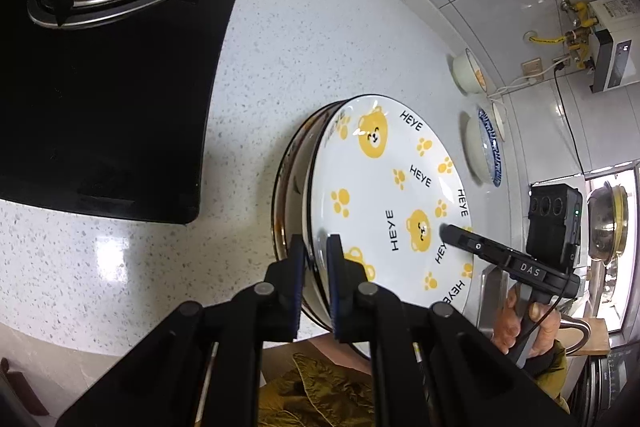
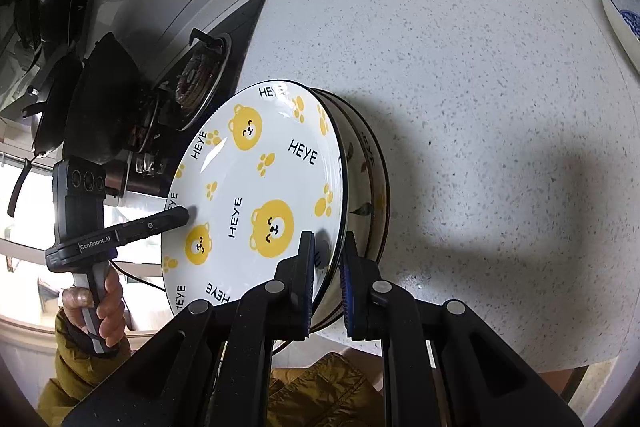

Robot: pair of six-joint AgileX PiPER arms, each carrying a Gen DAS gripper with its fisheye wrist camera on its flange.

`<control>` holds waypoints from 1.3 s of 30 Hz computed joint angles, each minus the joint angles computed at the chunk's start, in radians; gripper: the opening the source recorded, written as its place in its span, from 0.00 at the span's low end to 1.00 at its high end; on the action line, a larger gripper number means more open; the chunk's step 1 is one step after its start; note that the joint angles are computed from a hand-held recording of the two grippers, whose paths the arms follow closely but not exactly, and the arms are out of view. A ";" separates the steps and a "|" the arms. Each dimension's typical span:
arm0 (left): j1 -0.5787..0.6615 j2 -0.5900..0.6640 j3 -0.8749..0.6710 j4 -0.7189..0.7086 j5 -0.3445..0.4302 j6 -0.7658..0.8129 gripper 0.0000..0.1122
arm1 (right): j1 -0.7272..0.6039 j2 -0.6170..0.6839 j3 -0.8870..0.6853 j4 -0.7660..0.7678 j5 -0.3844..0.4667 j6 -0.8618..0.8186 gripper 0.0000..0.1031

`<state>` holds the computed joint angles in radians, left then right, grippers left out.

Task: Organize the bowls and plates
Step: 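Carry the small bear plate with both grippers and lower it onto the plate stack, then open both grippers and pull them back from the plate stack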

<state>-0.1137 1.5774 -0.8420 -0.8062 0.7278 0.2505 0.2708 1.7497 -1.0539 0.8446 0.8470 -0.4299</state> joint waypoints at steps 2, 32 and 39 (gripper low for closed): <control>-0.015 0.003 0.002 -0.006 -0.020 0.006 0.08 | -0.002 -0.023 0.039 0.017 -0.008 -0.018 0.11; 0.038 0.017 -0.006 0.009 0.053 0.010 0.10 | 0.017 -0.082 0.019 -0.168 0.037 0.079 0.13; -0.005 -0.030 -0.015 0.133 0.034 -0.120 0.13 | 0.020 -0.120 0.023 -0.243 0.028 0.134 0.17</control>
<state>-0.1187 1.5469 -0.8567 -0.6730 0.7620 0.1301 0.2910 1.6293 -1.0304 0.6016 0.8749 -0.2962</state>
